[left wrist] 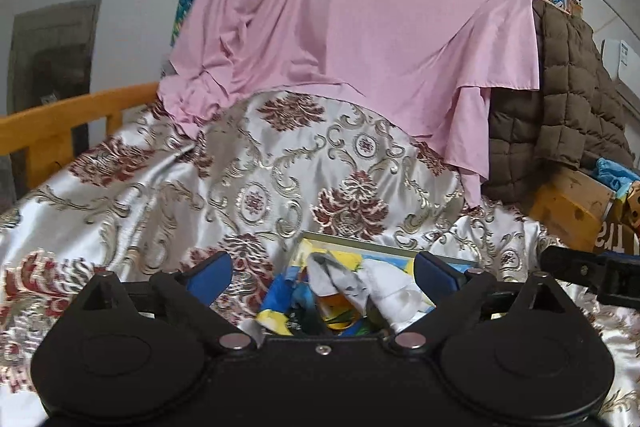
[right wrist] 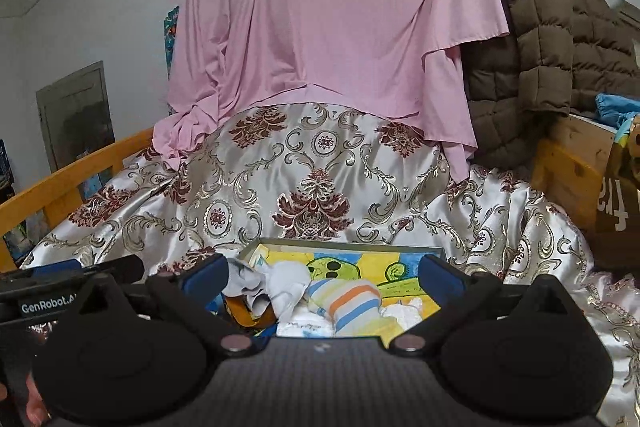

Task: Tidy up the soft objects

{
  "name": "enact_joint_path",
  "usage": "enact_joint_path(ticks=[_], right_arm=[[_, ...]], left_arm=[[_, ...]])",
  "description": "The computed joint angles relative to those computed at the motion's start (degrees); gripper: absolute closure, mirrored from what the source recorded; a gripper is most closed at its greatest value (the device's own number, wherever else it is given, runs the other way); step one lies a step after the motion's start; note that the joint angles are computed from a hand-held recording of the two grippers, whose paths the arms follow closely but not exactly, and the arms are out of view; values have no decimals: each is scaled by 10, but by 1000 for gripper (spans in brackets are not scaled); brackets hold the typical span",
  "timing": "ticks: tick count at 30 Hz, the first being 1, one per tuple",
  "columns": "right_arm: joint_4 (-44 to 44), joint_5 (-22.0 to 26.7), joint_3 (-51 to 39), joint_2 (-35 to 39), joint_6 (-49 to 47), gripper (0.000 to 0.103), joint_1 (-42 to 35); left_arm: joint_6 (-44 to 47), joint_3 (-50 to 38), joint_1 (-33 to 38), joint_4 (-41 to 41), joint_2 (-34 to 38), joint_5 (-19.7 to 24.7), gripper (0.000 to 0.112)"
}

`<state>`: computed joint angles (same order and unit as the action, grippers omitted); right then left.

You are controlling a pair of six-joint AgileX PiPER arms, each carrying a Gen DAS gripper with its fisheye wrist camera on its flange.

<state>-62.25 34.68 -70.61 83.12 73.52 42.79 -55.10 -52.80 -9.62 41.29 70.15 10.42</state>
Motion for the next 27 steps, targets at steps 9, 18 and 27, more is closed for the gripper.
enact_joint_path(ticks=[9,18,27], right_arm=[[-44,65,36,-33,56,0,81],[-110,148,90,-65,162,0,179],[-137,235,151,-88,242,0,287]], left_arm=[[0,75,-2,26,-94,12,14],[-74,131,-33,102,-187,52,13],[24,207,-26,24,-306,71,12]])
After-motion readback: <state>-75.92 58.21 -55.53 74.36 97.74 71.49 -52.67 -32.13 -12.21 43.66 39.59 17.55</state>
